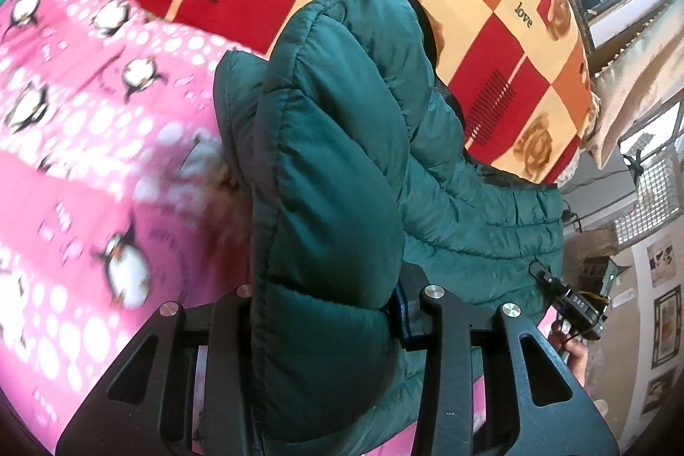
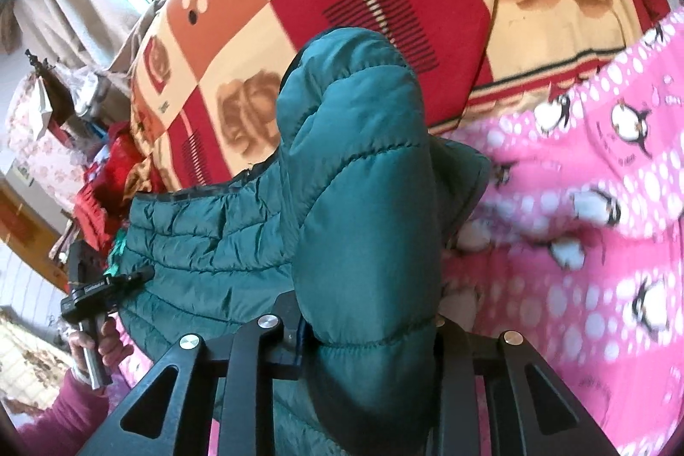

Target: Fold large clothes

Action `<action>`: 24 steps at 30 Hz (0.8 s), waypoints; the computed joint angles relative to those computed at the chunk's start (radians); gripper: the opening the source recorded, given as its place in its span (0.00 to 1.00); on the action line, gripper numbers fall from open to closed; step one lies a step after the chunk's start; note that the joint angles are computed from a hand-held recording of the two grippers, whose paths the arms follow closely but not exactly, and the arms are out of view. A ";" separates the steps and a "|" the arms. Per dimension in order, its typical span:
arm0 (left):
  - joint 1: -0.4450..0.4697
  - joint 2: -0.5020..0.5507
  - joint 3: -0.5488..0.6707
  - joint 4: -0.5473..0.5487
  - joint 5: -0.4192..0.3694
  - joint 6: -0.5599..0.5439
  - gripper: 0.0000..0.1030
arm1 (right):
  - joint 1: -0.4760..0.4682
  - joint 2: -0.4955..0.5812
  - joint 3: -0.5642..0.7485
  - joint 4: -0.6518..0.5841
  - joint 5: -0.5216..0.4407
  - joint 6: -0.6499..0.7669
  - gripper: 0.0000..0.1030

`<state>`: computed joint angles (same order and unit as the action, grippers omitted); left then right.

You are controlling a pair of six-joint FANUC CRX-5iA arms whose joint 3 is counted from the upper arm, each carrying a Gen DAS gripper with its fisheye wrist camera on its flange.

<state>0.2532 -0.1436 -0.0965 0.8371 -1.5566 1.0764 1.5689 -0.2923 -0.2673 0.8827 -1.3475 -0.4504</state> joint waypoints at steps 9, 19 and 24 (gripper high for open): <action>0.139 -0.035 -0.015 -0.044 -0.162 -0.042 0.35 | 0.116 0.029 0.023 -0.011 0.000 -0.099 0.28; 0.115 -0.066 -0.064 -0.108 -0.051 0.008 0.78 | 0.057 0.091 0.029 -0.123 -0.095 -0.146 0.78; 0.129 -0.094 -0.079 -0.121 -0.035 0.004 0.81 | 0.076 0.125 0.067 -0.130 -0.168 -0.148 0.80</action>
